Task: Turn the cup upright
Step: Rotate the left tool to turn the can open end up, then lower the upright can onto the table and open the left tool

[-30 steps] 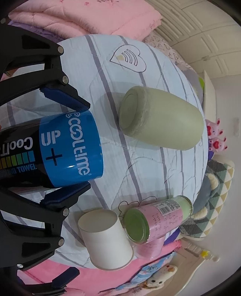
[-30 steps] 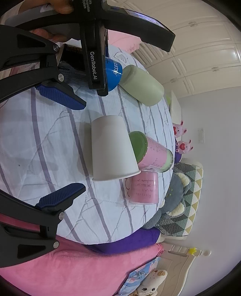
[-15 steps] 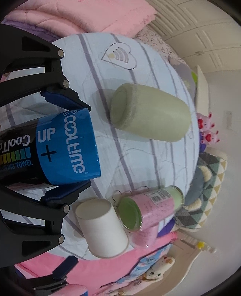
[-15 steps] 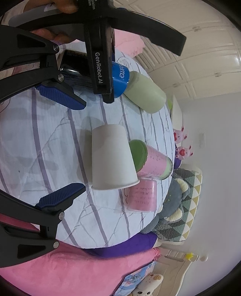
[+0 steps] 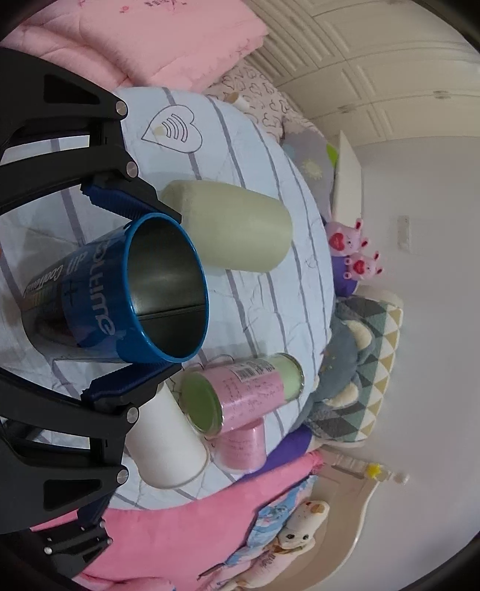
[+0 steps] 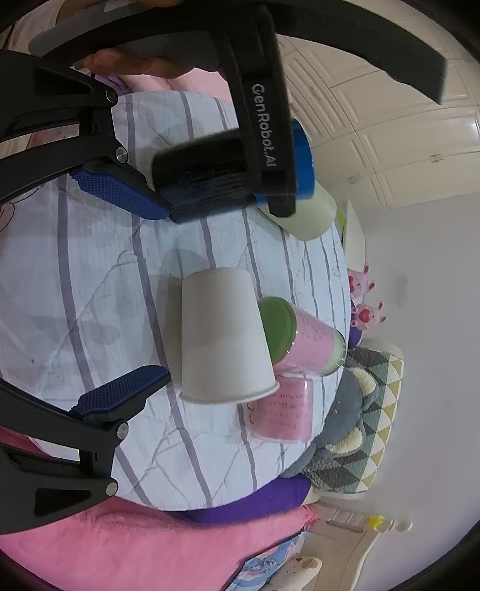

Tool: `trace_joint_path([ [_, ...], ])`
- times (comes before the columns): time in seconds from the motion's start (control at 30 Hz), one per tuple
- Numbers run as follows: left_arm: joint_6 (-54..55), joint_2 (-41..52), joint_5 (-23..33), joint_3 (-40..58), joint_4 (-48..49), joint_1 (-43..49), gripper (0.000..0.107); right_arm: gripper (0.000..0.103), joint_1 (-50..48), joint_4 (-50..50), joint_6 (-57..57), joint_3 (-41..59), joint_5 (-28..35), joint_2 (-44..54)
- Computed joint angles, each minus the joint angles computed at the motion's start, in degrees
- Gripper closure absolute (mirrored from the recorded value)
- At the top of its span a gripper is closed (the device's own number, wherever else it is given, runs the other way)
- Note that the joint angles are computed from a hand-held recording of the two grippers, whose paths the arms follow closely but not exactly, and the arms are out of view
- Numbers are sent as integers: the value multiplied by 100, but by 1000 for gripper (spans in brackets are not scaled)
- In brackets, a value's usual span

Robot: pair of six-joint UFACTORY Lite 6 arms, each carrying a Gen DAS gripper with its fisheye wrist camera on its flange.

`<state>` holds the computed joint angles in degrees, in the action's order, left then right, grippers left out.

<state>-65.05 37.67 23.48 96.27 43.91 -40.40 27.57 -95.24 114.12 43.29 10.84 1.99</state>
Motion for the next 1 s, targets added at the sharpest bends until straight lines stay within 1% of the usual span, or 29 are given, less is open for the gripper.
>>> trace_joint_path([
  [0.1,-250,53,26,31,360,-98,36,20,37,-136,143,17,-1,67],
  [0.17,-814,-36,15,-144,959,-177,36,20,59,-453,484,4,-1,108],
  [0.23,-1334,-21,157,-163,1579,-269,36,20,47,-730,768,11,-37,158],
  [0.3,-1556,23,228,-119,1855,-301,36,20,73,-848,899,48,-63,237],
  [0.37,-1824,20,130,-153,2104,-271,36,20,93,-1051,1087,70,-89,298],
  [0.4,-1934,43,106,-146,2218,-264,36,20,106,-1115,1145,85,-95,325],
  [0.47,-1775,167,134,-25,2099,-259,36,20,113,-1169,1180,114,-108,369],
  [0.6,-2281,11,109,-314,2621,-323,36,20,77,-1375,1365,123,-127,407],
  [0.67,-2235,-13,53,-345,2581,-306,36,20,70,-1299,1320,131,-75,433],
  [0.7,-2180,-40,-74,-379,2475,-259,36,20,78,-1242,1279,136,-42,440],
  [0.73,-1951,-49,-226,-377,2188,-195,35,20,84,-1162,1211,156,-20,459],
  [0.77,-1695,-30,-327,-340,1875,-147,31,20,78,-1101,1153,181,-10,474],
  [0.8,-1666,-28,-352,-351,1803,-128,27,20,77,-1096,1151,182,0,462],
  [0.83,-1835,-64,-283,-417,1970,-156,26,20,85,-1066,1130,173,16,440],
  [0.9,-2093,-122,-142,-516,2284,-228,18,20,97,-1036,1092,158,40,389],
  [1.0,-2370,-321,-200,-785,2544,-247,16,20,114,-1002,1076,132,83,308],
])
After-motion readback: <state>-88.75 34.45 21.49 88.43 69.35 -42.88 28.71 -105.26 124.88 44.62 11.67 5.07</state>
